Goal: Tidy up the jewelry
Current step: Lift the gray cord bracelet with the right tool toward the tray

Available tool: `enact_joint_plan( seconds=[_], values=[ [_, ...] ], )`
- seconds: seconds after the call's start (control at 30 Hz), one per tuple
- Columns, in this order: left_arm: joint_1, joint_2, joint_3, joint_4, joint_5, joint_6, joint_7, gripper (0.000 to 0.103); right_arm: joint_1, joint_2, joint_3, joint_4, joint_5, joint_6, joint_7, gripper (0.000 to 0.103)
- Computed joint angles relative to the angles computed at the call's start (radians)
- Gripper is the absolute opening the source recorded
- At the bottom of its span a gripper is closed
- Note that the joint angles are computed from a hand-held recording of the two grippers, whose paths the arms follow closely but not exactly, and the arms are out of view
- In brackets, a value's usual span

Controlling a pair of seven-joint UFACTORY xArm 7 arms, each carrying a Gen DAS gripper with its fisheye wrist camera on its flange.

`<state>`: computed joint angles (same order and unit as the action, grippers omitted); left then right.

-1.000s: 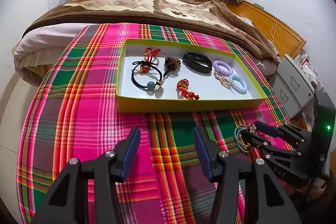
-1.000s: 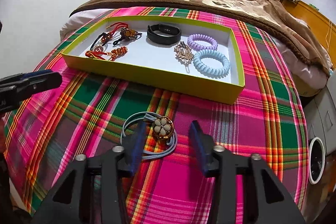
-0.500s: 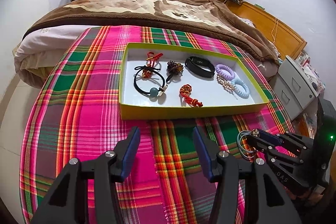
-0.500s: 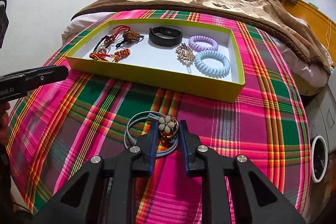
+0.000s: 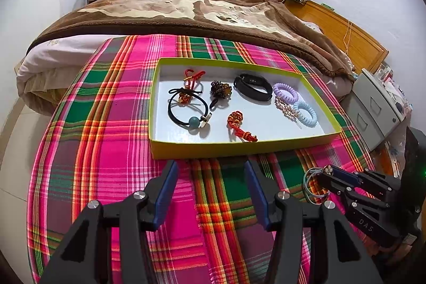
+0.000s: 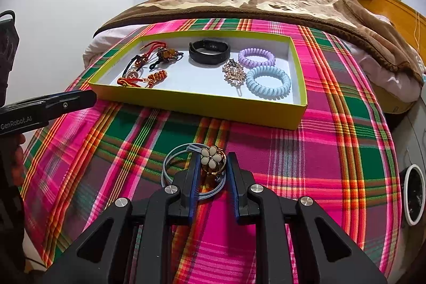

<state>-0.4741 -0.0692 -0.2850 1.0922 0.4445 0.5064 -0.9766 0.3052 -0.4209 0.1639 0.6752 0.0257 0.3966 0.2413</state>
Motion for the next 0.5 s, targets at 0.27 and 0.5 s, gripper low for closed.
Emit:
enact_joint_plan(
  seconds=[0.27, 0.5],
  values=[
    [0.008, -0.016, 0.005, -0.015, 0.0, -0.014, -0.002, 0.054, -0.007, -0.033, -0.015, -0.028, 0.028, -0.028, 0.018, 0.02],
    [0.028, -0.058, -0.003, -0.054, -0.026, -0.025, 0.008, 0.054, -0.031, -0.111, -0.045, -0.078, 0.066, -0.058, 0.071, 0.02]
  ],
)
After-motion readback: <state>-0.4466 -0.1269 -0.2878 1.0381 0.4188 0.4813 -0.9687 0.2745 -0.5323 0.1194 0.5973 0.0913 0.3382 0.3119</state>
